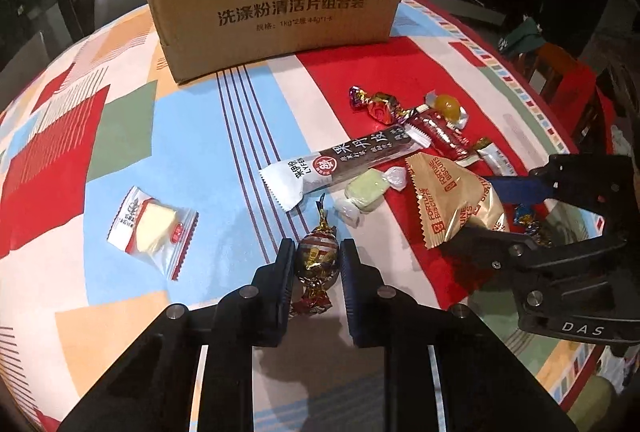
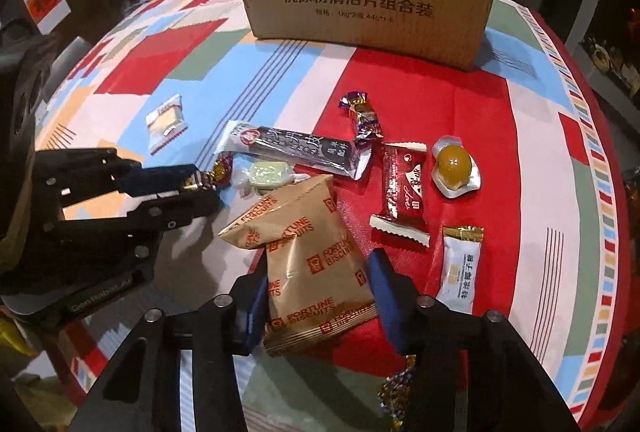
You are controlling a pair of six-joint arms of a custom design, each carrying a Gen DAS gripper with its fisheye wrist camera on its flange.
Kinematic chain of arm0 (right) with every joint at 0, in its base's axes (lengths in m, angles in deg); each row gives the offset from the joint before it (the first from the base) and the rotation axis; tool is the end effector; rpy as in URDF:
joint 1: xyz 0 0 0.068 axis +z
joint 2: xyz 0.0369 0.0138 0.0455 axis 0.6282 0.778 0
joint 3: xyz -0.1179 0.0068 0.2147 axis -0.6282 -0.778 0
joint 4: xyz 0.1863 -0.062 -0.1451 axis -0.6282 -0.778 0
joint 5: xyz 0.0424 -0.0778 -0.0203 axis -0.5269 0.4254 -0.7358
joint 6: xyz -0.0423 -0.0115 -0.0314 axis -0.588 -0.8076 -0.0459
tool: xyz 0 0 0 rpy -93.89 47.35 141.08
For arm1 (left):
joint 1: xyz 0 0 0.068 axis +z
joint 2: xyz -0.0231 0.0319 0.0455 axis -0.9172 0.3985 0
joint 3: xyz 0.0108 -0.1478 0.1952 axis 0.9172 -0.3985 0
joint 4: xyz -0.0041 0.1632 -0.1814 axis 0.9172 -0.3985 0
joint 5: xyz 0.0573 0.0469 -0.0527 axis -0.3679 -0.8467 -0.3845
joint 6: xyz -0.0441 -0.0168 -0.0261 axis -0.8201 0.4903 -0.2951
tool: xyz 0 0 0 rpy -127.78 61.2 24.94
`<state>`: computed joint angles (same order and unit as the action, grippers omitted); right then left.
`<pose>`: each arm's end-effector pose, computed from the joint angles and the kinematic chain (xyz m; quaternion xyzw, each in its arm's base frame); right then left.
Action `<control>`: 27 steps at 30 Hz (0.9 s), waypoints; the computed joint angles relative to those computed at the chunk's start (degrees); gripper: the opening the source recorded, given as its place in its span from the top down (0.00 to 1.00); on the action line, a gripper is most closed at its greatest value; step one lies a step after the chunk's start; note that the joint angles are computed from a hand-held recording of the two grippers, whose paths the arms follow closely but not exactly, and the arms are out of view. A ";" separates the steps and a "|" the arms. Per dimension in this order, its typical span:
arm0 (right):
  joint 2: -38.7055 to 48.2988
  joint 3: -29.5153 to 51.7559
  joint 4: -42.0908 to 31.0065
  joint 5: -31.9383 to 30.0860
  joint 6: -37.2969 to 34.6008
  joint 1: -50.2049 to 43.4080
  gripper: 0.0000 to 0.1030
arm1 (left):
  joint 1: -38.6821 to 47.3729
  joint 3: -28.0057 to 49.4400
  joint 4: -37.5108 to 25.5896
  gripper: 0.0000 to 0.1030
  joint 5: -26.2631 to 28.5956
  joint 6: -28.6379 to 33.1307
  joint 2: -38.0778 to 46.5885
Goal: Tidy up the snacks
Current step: 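Grasp the gold-wrapped candy with left tool while right tool grasps the Fortune Biscuits bag, then carry the candy and biscuit bag over the box and release both inside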
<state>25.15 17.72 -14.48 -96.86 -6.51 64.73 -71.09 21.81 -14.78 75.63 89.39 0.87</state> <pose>0.2085 0.1082 0.0826 -0.2903 0.9269 0.1268 0.2010 0.1469 -0.0144 0.0982 0.0448 0.9670 -0.0468 0.2464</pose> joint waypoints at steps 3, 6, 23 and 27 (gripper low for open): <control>-2.79 -1.50 -0.09 -0.79 0.91 0.16 0.55 | -1.05 -0.15 -3.71 0.78 -0.47 -1.14 -4.88; -6.18 -2.93 -0.85 -1.57 1.27 0.12 0.56 | -2.30 0.33 -8.07 0.78 -1.30 -2.51 -9.97; -22.01 0.49 -7.31 -4.86 7.35 -2.01 0.56 | 2.91 12.89 -23.25 0.78 -0.47 -1.76 -24.79; -22.62 4.15 -8.35 -5.07 8.37 -1.85 0.56 | 5.18 16.61 -22.54 0.78 0.48 0.06 -22.59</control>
